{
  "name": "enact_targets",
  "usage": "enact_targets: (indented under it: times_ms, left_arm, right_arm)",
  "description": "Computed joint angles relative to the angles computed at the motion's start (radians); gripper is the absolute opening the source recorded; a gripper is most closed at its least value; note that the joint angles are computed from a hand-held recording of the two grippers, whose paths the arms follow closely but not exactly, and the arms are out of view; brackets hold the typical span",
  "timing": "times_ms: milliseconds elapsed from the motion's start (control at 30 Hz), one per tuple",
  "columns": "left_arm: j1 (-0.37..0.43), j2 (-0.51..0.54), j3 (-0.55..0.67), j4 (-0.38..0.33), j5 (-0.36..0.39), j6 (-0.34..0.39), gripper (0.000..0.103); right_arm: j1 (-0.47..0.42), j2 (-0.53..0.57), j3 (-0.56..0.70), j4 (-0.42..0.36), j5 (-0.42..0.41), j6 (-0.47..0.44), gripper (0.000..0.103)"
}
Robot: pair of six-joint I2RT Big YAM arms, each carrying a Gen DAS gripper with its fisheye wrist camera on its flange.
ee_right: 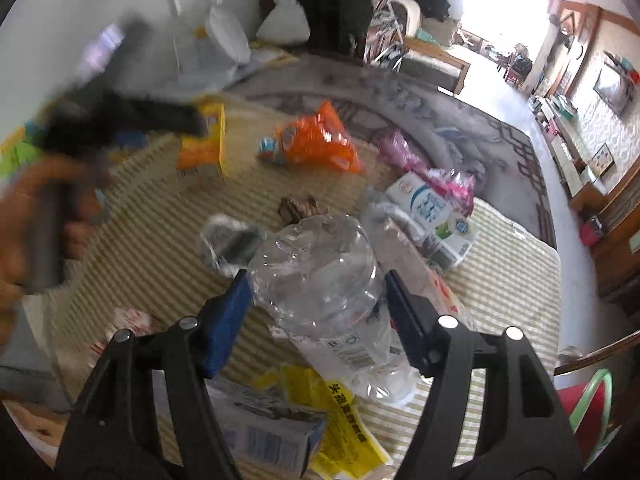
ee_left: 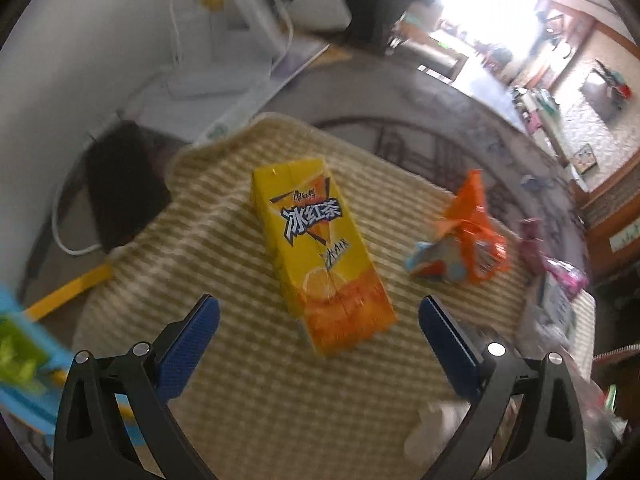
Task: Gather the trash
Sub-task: 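Grasp the yellow iced-tea carton with the left tool while the right tool grasps the plastic bottle, then carry the bottle and carton to the red bucket and release both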
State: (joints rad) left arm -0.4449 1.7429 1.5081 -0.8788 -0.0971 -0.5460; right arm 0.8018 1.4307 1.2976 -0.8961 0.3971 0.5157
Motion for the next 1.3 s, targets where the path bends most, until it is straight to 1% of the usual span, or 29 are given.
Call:
enact_targets:
  times_ms: [133,167,200,233,267,300,333,400,500,600,667,700,767,800,833,900,933,1000,1067,1100,1167,1200,1233,1267,1300]
  left_arm:
    - [-0.005,0.089,0.073,-0.029,-0.081,0.013,0.094]
    - [-0.003,0.105,0.085,-0.030,-0.092,0.013,0.095]
    - [-0.001,0.110,0.085,-0.023,-0.087,0.011,0.093]
    - [-0.001,0.122,0.095,-0.031,-0.090,0.004,0.088]
    - [0.000,0.129,0.100,-0.033,-0.082,0.001,0.080]
    - [0.002,0.131,0.101,-0.030,-0.076,0.002,0.074]
    - [-0.004,0.133,0.104,-0.029,-0.080,0.005,0.065]
    - [-0.012,0.127,0.102,-0.020,-0.099,0.019,0.064]
    - [-0.028,0.069,0.056,0.027,-0.121,0.043,0.062]
    - [-0.063,-0.045,-0.016,0.086,-0.156,0.063,0.062]
    - [-0.081,-0.120,-0.059,0.114,-0.173,0.087,0.062]
    - [-0.102,-0.168,-0.084,0.131,-0.184,0.100,0.062]
    - [-0.140,-0.241,-0.115,0.142,-0.202,0.117,0.062]
    - [-0.178,-0.276,-0.125,0.146,-0.222,0.122,0.062]
    - [-0.190,-0.299,-0.138,0.155,-0.222,0.132,0.062]
    - [-0.263,-0.332,-0.135,0.159,-0.229,0.126,0.062]
    - [-0.286,-0.343,-0.136,0.160,-0.226,0.123,0.062]
    - [-0.354,-0.344,-0.112,0.145,-0.227,0.096,0.062]
    - [-0.429,-0.316,-0.075,0.146,-0.222,0.070,0.062]
    - [-0.477,-0.293,-0.044,0.144,-0.230,0.064,0.062]
    - [-0.540,-0.264,-0.009,0.148,-0.236,0.062,0.062]
    - [-0.582,-0.233,0.027,0.149,-0.232,0.057,0.062]
    - [-0.603,-0.220,0.040,0.151,-0.226,0.053,0.062]
    - [-0.626,-0.202,0.056,0.157,-0.215,0.045,0.062]
    - [-0.653,-0.174,0.085,0.162,-0.203,0.038,0.062]
  right_arm:
    - [0.010,-0.050,-0.006,0.019,0.036,0.024,0.066]
    - [0.013,-0.060,-0.007,0.020,0.046,0.033,0.066]
    - [0.017,-0.071,-0.011,0.023,0.058,0.045,0.066]
    - [0.020,-0.081,-0.016,0.027,0.065,0.056,0.066]
    - [0.021,-0.090,-0.023,0.034,0.069,0.067,0.066]
    - [0.023,-0.104,-0.031,0.041,0.073,0.087,0.066]
    - [0.023,-0.116,-0.039,0.048,0.075,0.101,0.066]
    - [0.026,-0.139,-0.056,0.058,0.090,0.124,0.065]
    - [0.027,-0.177,-0.079,0.066,0.107,0.145,0.065]
    - [0.018,-0.230,-0.116,0.104,0.098,0.161,0.065]
    - [0.010,-0.262,-0.137,0.118,0.100,0.168,0.066]
    - [0.005,-0.282,-0.151,0.128,0.099,0.168,0.065]
    - [-0.008,-0.325,-0.181,0.145,0.094,0.166,0.065]
    - [-0.015,-0.352,-0.199,0.150,0.092,0.165,0.065]
    - [-0.020,-0.374,-0.213,0.150,0.092,0.166,0.065]
    - [-0.038,-0.441,-0.251,0.145,0.091,0.169,0.065]
    - [-0.046,-0.470,-0.267,0.140,0.091,0.170,0.065]
    - [-0.069,-0.554,-0.305,0.105,0.101,0.172,0.065]
    - [-0.085,-0.626,-0.330,0.062,0.118,0.173,0.066]
    - [-0.105,-0.681,-0.349,0.028,0.125,0.174,0.065]
    - [-0.150,-0.771,-0.378,-0.032,0.132,0.177,0.066]
    - [-0.192,-0.823,-0.393,-0.068,0.126,0.172,0.066]
    - [-0.222,-0.857,-0.403,-0.093,0.123,0.173,0.066]
    - [-0.276,-0.901,-0.417,-0.123,0.107,0.166,0.066]
    - [-0.358,-0.953,-0.435,-0.152,0.071,0.149,0.066]
